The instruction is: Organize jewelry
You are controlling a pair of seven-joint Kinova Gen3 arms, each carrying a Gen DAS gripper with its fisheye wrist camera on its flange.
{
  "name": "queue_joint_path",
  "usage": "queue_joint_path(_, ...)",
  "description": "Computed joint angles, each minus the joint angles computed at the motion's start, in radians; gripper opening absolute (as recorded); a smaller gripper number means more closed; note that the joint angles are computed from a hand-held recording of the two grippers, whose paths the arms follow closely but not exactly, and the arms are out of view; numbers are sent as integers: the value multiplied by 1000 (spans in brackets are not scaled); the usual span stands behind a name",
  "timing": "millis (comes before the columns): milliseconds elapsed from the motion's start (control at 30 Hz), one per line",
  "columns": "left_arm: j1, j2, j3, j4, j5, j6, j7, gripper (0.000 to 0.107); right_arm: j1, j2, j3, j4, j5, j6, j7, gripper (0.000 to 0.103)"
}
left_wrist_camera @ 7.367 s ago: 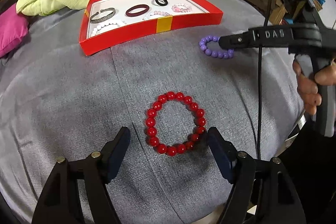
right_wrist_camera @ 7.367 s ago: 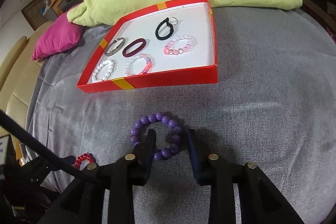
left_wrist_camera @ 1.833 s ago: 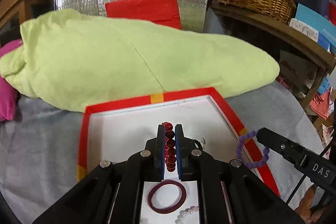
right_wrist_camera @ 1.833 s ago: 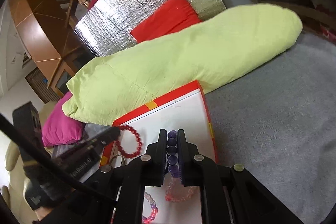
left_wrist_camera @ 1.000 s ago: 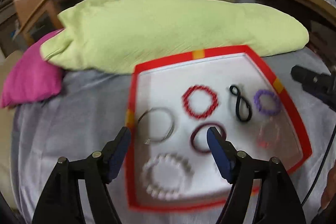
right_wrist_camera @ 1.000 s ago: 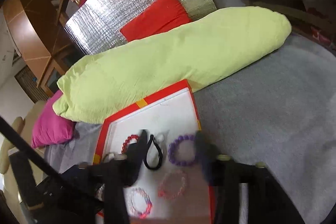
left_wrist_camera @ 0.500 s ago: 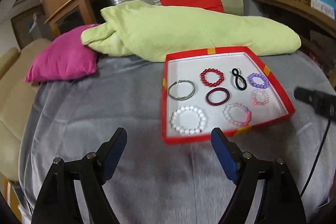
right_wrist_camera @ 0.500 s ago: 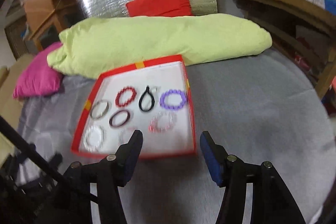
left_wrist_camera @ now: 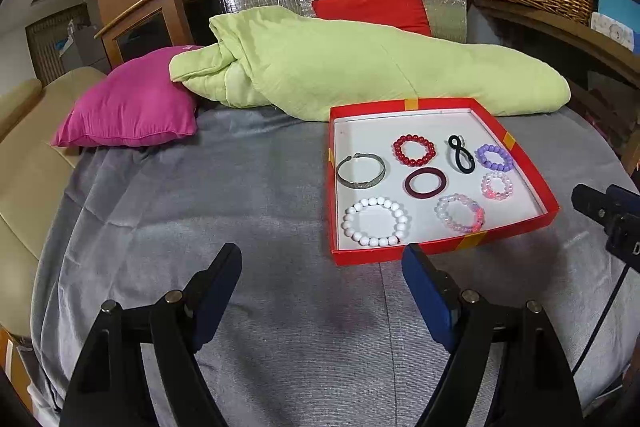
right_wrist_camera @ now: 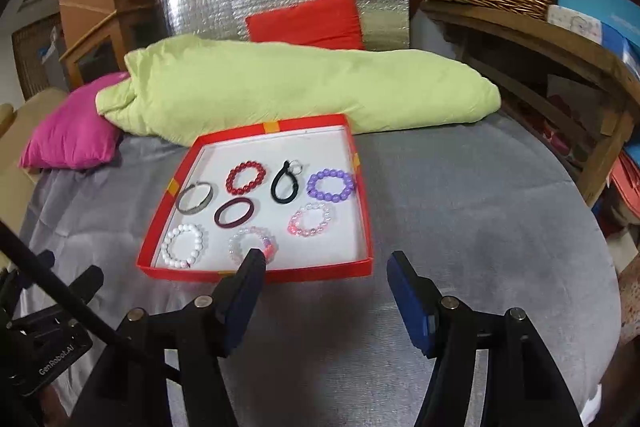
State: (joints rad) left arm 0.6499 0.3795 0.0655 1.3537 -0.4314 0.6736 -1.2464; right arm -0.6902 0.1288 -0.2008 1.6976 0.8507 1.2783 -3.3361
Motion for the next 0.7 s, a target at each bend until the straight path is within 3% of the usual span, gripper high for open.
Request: queue_joint_path(700, -3, 17, 11, -31, 48, 22, -45, 83, -10, 18, 10, -11, 3, 2, 39, 67)
